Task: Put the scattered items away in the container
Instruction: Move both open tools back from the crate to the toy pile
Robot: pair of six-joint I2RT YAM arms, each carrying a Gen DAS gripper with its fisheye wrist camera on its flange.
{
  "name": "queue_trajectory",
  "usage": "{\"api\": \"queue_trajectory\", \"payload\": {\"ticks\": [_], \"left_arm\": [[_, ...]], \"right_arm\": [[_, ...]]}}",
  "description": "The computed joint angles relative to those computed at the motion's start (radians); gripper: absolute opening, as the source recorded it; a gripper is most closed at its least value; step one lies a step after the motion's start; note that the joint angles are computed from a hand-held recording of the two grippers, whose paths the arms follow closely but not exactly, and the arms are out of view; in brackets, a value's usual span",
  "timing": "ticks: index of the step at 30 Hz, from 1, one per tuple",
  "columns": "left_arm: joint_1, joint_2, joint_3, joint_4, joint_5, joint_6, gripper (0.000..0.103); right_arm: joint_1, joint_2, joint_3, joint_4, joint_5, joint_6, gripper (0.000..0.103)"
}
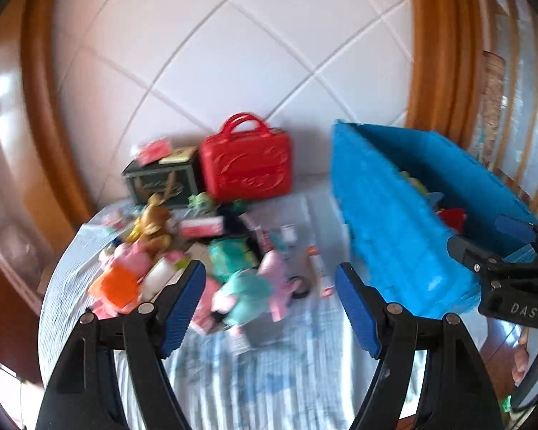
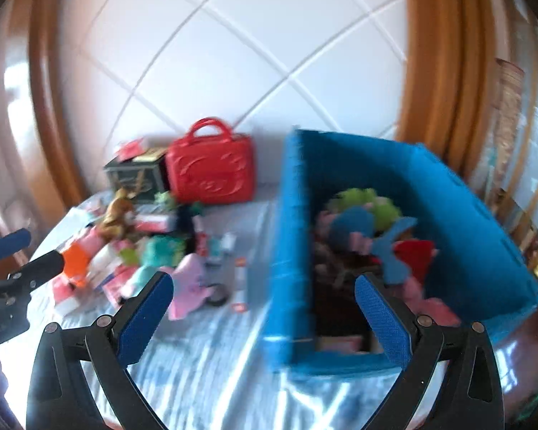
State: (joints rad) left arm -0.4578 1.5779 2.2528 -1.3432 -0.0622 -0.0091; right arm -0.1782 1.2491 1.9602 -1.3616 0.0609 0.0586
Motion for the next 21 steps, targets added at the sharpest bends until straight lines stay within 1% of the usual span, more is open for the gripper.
{"api": "queue_trajectory", "payload": {"ticks": [2,3,4,6,8,15,18,21], "left_arm": [[0.067,-0.051,-0.116,0.068,-0.026,-0.011,0.074],[0.101,-0.072,-0.170,0.104,-0.032,-0.014,0.074],[0.135,-0.086,-0.211,0.126,-0.019,-0.011,0.074],[0.209,-0.089,-0.262,0.145,0.042,-0.003,0.074],[0.257,-0.085,-0.301,0.160,0.074,0.008,0.074],[0.341,-0.031,-0.409,0.200,0.055,0.031,0.074],[0.403,-0.003,-0.447,0.216,0.039,0.031,0.074],[0.481,0.014,-0.485,0.248,0.019,0.049,0.074]], "right_arm": [[0.182,0.034,0.011,-0.010,0.127,0.084,0.103],[0.235,0.046,0.012,-0.011,0.161,0.106,0.103],[0.284,0.065,0.016,-0.013,0.192,0.122,0.103],[0.363,0.098,0.009,-0.001,0.241,0.137,0.103],[0.400,0.126,-0.008,0.024,0.252,0.136,0.103],[0.359,0.207,-0.107,0.169,0.109,0.073,0.103],[0.313,0.247,-0.166,0.238,0.023,0.054,0.103],[0.290,0.281,-0.215,0.283,-0.018,0.054,0.103]]}}
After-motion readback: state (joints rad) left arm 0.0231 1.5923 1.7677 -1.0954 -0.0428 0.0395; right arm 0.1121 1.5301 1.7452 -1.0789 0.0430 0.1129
